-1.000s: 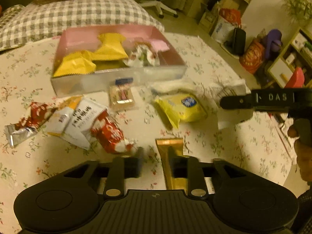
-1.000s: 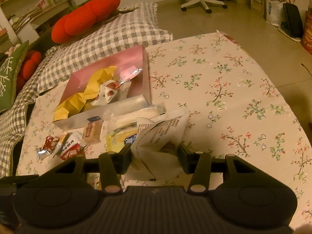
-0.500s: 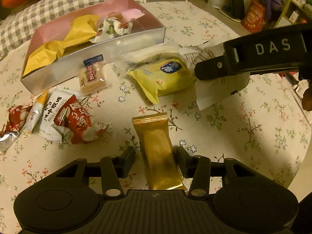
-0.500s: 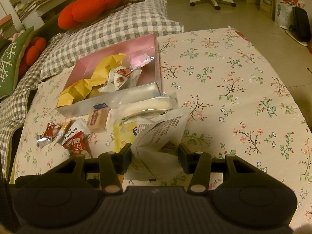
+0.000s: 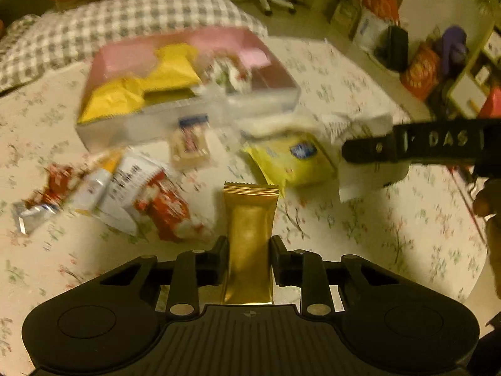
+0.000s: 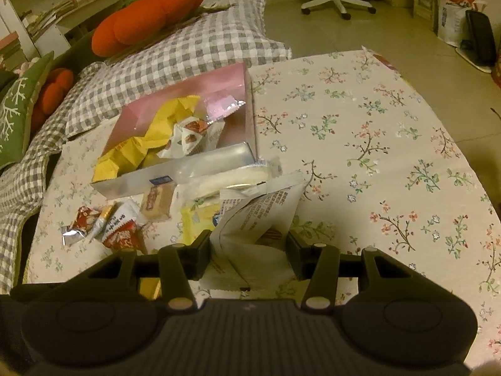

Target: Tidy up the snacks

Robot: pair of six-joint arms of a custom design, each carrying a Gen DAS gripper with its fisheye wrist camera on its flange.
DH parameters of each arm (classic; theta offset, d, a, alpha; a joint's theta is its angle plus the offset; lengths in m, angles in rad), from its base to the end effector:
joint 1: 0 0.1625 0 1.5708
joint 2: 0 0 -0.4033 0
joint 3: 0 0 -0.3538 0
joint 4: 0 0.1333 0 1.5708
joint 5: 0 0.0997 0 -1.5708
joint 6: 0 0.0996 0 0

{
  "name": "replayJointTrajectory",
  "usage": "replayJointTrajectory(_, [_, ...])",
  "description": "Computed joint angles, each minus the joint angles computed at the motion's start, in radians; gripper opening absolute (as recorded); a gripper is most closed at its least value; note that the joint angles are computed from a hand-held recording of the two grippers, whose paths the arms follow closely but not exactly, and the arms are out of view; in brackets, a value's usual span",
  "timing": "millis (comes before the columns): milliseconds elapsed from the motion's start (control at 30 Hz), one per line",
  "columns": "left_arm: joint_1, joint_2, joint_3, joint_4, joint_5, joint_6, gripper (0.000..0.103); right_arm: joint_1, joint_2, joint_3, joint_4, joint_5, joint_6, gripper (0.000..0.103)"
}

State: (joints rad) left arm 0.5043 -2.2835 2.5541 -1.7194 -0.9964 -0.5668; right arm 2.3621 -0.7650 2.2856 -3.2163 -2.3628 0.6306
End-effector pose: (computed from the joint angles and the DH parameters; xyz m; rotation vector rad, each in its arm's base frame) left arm -0.0548 -0.2443 0.2779 0.6950 2.5319 -0.4553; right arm 0.3400 -0.2483 0.0314 0.1356 -2.4989 0.8011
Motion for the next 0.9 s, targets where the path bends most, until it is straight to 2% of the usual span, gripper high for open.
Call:
replayJointTrajectory(133, [0.007, -0.020, -0.023, -0.024, 0.044, -0.003, 0.026, -0.004, 0.015, -0.017, -0.044, 0.010, -0.028, 0.047])
replayJointTrajectory(267, [0.051, 0.034, -0.047, -0.121, 0.101, 0.039, 0.026, -0.020, 0.034, -0.047, -0.105, 0.035, -0.061, 0.047])
replayJointTrajectory(367, [0.117, 0.109, -0.071, -0.246, 0.116, 0.094, 0.026, -0.032, 0.056, -0.076, -0.155, 0.053, -0.100, 0.047])
replayJointTrajectory(600, [0.272, 0.328, -0.148, -0.543, 0.116, 0.237, 0.026, -0.072, 0.105, -0.190, -0.172, 0.096, -0.207, 0.047])
replayJointTrajectory(733, [0.341, 0.434, -0.183, -0.664, 0.125, 0.310, 0.026, -0.105, 0.131, -0.238, -0.177, 0.121, -0.255, 0.047])
replayJointTrajectory(900, [0.425, 0.540, -0.216, -0.789, 0.118, 0.385, 0.026, -0.146, 0.156, -0.280, -0.153, 0.131, -0.276, 0.047])
